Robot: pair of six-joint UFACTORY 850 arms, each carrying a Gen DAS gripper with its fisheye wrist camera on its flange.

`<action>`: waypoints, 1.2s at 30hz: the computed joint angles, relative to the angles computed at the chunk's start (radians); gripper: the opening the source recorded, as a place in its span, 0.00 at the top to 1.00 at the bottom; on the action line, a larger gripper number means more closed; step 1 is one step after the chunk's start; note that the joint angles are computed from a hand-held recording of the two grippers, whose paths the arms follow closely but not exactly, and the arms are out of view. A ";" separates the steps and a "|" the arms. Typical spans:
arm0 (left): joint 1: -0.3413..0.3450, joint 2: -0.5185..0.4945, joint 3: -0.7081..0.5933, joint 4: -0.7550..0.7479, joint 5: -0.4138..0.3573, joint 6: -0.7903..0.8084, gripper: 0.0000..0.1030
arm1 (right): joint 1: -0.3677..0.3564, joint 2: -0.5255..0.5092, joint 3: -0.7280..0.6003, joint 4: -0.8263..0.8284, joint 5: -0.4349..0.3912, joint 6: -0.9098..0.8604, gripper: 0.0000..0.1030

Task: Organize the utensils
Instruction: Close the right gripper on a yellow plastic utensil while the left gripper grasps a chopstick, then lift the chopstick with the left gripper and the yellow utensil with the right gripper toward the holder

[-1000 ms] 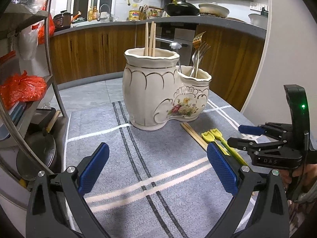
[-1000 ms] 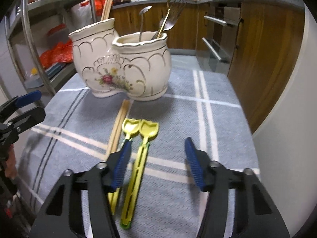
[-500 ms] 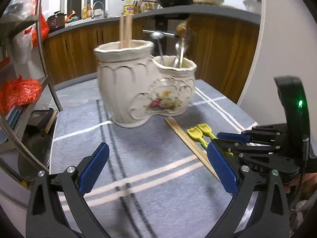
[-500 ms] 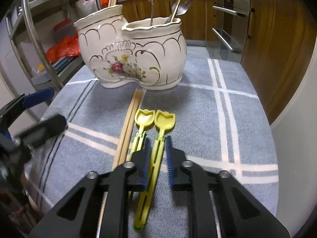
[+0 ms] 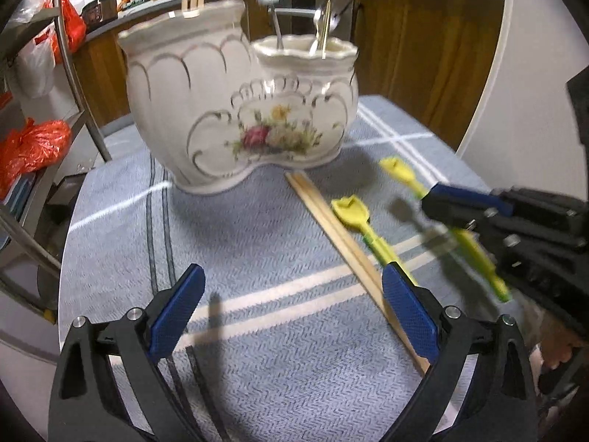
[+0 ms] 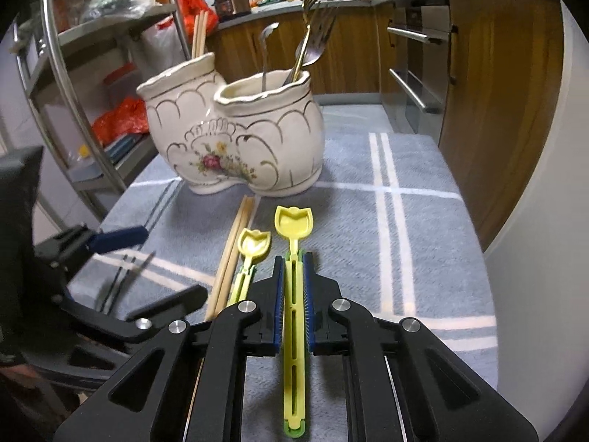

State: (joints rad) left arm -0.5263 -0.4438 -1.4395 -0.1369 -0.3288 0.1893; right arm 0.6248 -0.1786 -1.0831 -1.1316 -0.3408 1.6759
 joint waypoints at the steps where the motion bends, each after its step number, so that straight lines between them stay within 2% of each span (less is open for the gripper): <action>1: -0.004 -0.005 -0.004 0.038 -0.008 -0.034 0.09 | 0.000 0.004 0.005 -0.015 0.003 0.015 0.90; 9: -0.029 -0.034 -0.037 0.262 -0.014 -0.255 0.09 | -0.006 0.023 0.030 -0.113 0.024 0.115 0.90; 12: -0.032 -0.044 -0.053 0.298 -0.019 -0.305 0.15 | -0.007 0.029 0.039 -0.138 0.029 0.145 0.90; 14: -0.037 -0.054 -0.066 0.327 -0.021 -0.331 0.23 | -0.008 0.031 0.043 -0.147 0.032 0.155 0.90; 15: -0.037 -0.058 -0.074 0.325 -0.031 -0.325 0.31 | -0.007 0.032 0.044 -0.151 0.032 0.160 0.90; 18: -0.026 -0.064 -0.087 0.192 -0.056 -0.203 0.44 | -0.005 0.038 0.050 -0.171 0.031 0.181 0.90; 19: -0.022 -0.062 -0.087 0.140 -0.059 -0.143 0.55 | -0.005 0.038 0.050 -0.171 0.031 0.183 0.90; 20: -0.024 -0.060 -0.087 0.129 -0.059 -0.114 0.62 | -0.005 0.038 0.051 -0.171 0.031 0.185 0.90; 21: -0.025 -0.060 -0.088 0.109 -0.061 -0.077 0.80 | -0.005 0.038 0.050 -0.171 0.031 0.186 0.90; 22: -0.023 -0.058 -0.087 0.079 -0.067 -0.039 0.88 | -0.004 0.037 0.049 -0.169 0.031 0.185 0.90; 30: 0.026 -0.046 -0.083 -0.120 -0.118 0.183 0.95 | 0.004 0.041 0.051 -0.185 0.024 0.199 0.90; 36: 0.063 -0.010 -0.049 -0.212 -0.134 0.312 0.95 | 0.010 0.039 0.046 -0.198 0.022 0.200 0.90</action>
